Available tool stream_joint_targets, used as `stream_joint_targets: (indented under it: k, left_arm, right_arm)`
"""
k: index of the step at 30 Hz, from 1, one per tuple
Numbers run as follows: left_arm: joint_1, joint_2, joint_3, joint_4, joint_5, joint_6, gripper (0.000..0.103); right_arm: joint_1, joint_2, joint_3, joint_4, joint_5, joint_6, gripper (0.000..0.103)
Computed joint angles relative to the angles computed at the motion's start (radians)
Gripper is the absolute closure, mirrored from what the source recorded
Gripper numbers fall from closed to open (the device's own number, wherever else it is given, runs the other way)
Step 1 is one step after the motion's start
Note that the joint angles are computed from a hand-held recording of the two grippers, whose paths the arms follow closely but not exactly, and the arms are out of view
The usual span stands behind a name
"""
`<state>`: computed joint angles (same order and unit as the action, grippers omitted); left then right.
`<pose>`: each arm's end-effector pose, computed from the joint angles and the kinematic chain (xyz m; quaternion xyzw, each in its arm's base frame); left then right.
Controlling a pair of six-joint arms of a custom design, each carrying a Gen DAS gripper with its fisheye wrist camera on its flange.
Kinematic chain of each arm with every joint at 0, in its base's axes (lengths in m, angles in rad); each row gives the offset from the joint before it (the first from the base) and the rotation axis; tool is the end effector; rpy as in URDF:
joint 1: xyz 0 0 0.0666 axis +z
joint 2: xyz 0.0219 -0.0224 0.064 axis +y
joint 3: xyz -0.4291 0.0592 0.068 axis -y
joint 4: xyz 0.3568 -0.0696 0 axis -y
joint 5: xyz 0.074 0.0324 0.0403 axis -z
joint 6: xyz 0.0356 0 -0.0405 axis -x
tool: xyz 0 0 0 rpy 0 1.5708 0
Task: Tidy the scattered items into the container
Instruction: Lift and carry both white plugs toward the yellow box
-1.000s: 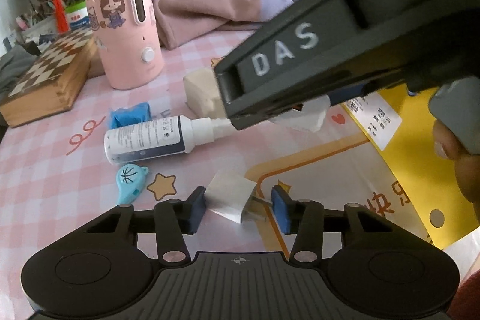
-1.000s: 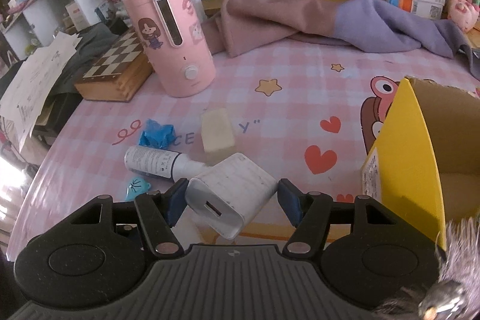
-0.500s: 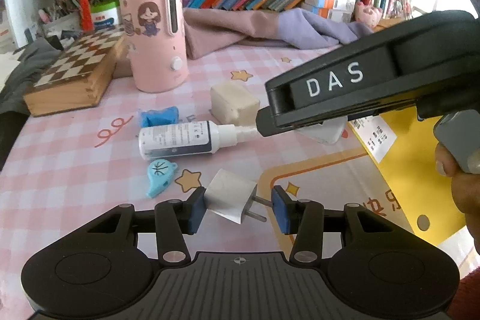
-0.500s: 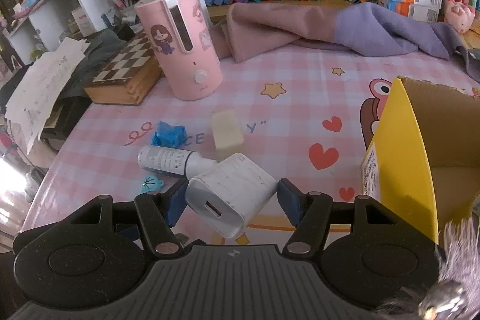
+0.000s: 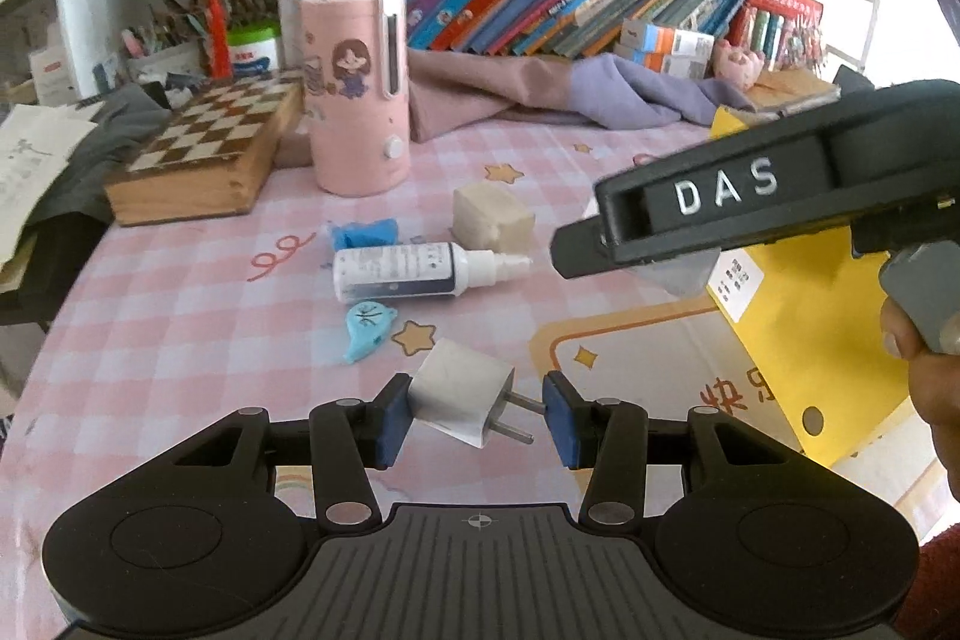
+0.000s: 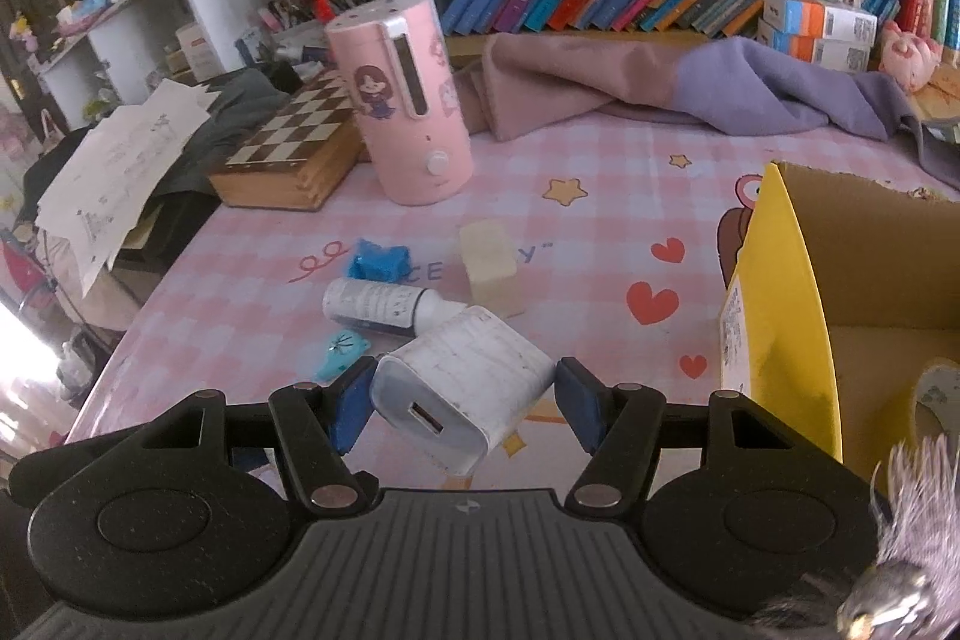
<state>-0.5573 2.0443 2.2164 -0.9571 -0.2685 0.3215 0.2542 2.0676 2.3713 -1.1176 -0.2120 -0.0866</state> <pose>0.6040 -0.3658 0.4659 0.0568 0.9152 -0.0495 0.3960 0.6769 0.1832 0.5029 -0.1163 0.9175 0.1592 0.3454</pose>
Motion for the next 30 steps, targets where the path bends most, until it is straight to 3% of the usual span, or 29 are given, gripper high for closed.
stream_joint_targets:
  k: [17, 30]
  left_arm:
    - [-0.035, -0.216, -0.26, 0.162, -0.1, 0.063, 0.058]
    - [-0.071, -0.336, -0.414, 0.199, -0.15, 0.078, 0.058]
  right_arm:
    - [0.023, -0.231, -0.343, 0.192, 0.05, 0.096, 0.041]
    - [0.069, -0.352, -0.513, 0.233, 0.057, 0.068, 0.041]
